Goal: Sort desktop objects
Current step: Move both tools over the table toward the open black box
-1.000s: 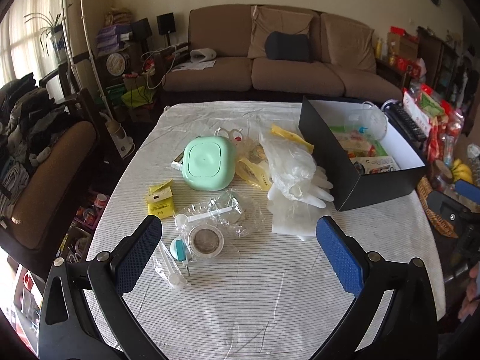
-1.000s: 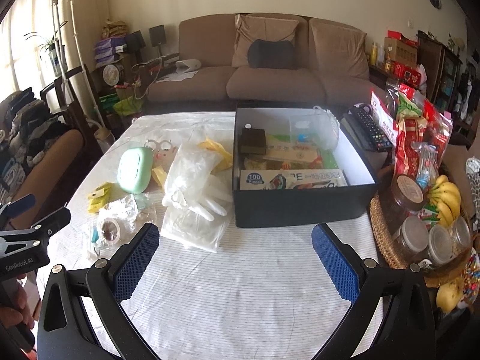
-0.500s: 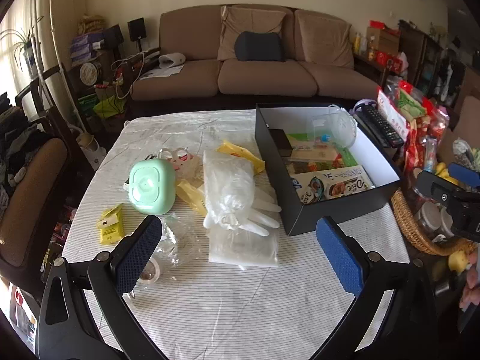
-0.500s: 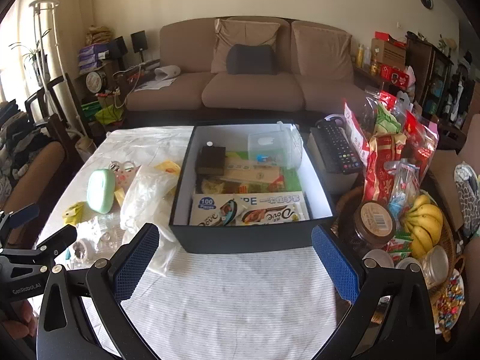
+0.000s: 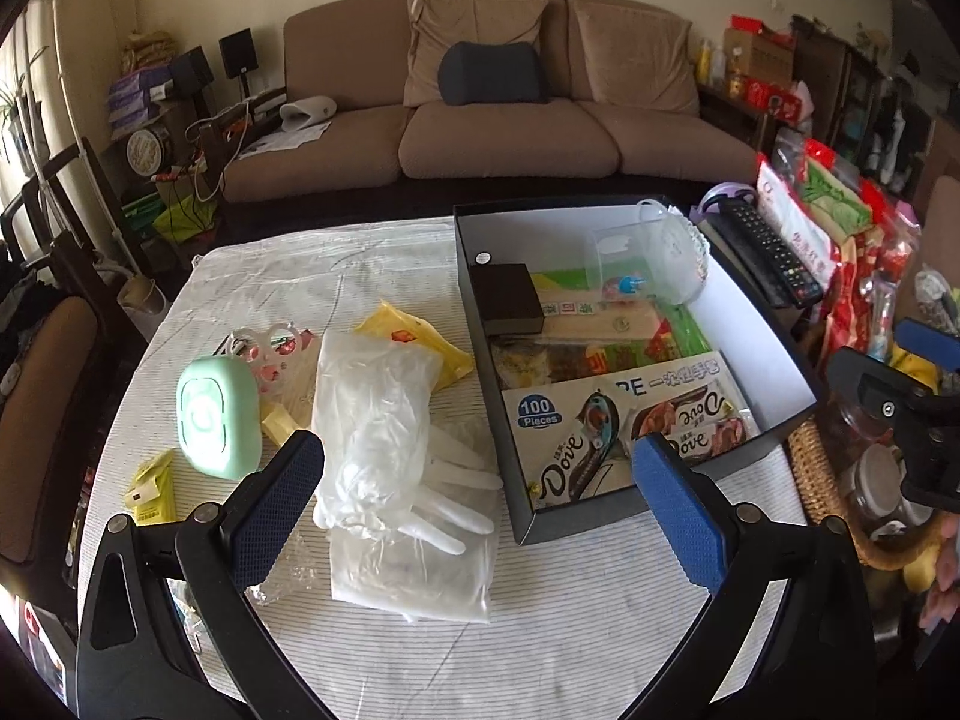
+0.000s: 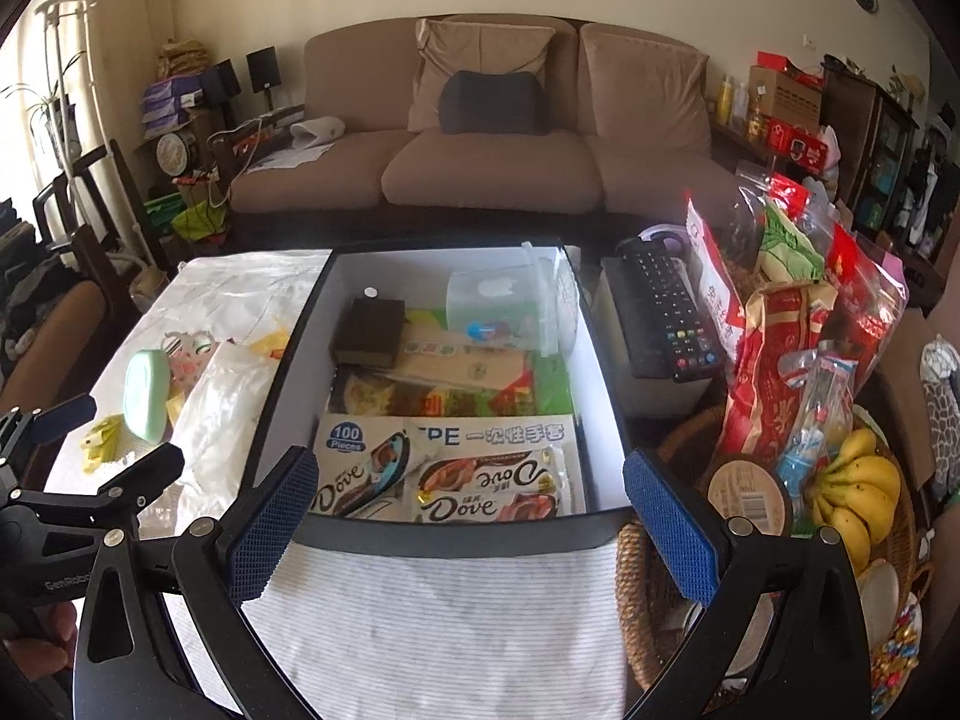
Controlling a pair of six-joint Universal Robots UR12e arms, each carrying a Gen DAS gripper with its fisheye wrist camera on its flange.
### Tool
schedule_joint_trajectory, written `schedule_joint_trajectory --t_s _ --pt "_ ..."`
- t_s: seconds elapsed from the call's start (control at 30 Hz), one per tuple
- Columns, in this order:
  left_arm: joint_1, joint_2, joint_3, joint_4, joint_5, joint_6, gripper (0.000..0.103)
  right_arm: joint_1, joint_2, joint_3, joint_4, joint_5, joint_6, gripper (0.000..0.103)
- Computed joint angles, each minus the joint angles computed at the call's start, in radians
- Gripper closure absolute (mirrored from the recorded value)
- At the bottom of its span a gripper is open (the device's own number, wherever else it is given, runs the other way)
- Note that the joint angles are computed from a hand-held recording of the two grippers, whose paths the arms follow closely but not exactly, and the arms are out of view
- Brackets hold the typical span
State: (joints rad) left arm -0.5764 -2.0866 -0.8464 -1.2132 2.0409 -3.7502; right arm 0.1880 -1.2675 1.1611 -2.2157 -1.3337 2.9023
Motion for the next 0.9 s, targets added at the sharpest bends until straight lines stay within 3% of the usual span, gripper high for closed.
schedule_joint_trajectory --t_s 0.43,0.9 --pt "0.038 -0.08 0.096 -0.034 -0.02 0.018 0.0 0.009 0.106 -0.105 0.04 0.014 0.016 0.0" --pt "0.104 0.05 -0.112 0.031 -0.006 -0.002 0.0 0.08 0.148 -0.164 0.062 0.017 0.037 0.0"
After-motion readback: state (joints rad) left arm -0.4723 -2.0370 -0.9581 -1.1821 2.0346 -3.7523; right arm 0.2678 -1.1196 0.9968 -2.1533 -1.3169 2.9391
